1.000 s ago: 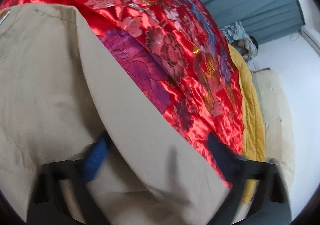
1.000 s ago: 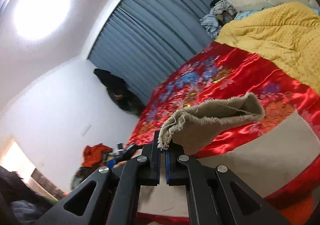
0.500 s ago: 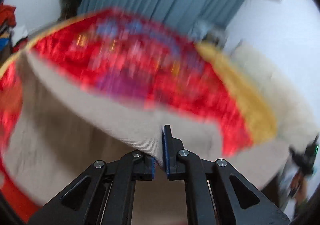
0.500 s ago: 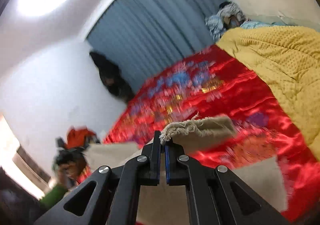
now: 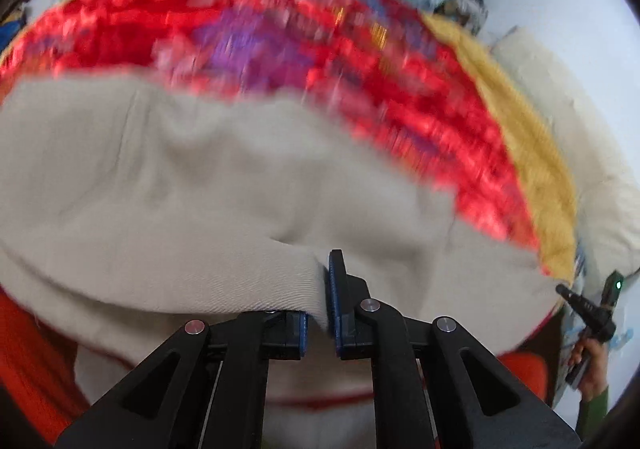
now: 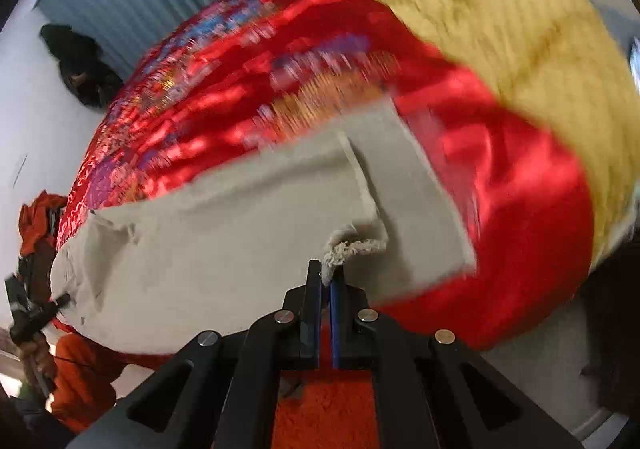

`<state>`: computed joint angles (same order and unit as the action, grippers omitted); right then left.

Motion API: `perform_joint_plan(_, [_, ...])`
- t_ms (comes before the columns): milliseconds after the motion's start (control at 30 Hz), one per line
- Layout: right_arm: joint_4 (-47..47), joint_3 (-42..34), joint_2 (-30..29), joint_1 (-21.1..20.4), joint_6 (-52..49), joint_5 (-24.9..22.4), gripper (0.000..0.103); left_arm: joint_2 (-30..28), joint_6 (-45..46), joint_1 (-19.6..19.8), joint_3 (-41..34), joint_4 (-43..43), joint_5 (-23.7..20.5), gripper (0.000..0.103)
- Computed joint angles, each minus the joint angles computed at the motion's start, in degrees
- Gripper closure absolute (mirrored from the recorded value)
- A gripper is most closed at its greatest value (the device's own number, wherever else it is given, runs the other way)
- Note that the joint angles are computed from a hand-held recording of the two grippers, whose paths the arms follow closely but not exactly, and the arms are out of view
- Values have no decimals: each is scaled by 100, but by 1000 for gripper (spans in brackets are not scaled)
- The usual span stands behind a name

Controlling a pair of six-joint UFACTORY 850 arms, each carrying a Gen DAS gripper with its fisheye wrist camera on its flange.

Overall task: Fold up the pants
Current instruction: 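Fold the held hem over the trousers with the right tool, then open both tools, then withdraw both open tools from the folded trousers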

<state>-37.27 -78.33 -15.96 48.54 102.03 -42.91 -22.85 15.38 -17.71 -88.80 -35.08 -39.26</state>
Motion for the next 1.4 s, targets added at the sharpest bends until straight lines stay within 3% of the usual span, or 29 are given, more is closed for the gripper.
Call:
perform_joint_plan(133, [-818,-905,-147,50,-488,-770,100,417,711,-55,207,-531,723,95])
perform_joint_plan(200, [-1265,-1004,-68,201,-546,-1067,100,641,593,-267,594,30,1038,95])
perform_joint_plan(267, [-1169,-763,64,232,-482,-1137,100,512,124,-473,681,859,751,93])
perform_joint_plan(367, [-279,244,359,35,47,-562,100,98,-359,-644,676,1484,151,92])
perform_joint_plan(433, [178,609,305,-32,155,-263,100,47,-419,-664,641,1572,116,92])
perform_joint_plan(667, [-282,796,311,140,1037,-372,100,70,-412,-678,594,1640,113,92])
perform_joint_plan(800, [-122,635,143,151,819,-548,100,182,-500,-760,844,2090,276,94])
perform_joint_plan(1033, [58,432,-169,128,753,-775,100,177,-564,-791,858,2361,180,94])
perform_joint_plan(1133, [126,218,-310,169,531,-1099,99,262,-408,-694,891,2128,5,80])
perform_joint_plan(1167, [136,166,-324,194,505,-1206,92,353,-289,-631,948,2017,-108,64])
perform_joint_plan(1200, [164,101,-324,239,498,-1389,79,541,-200,-545,1088,1991,-194,49])
perform_joint_plan(1267, [128,-25,-328,361,557,-1790,57,905,-64,-395,1377,1954,-165,47])
perform_joint_plan(1367, [-15,-662,-588,658,469,-3006,54,1368,5,-184,1637,1868,263,46])
perform_joint_plan(1400, [-153,-926,-706,748,431,-3255,54,1387,-17,-185,1613,1889,418,41])
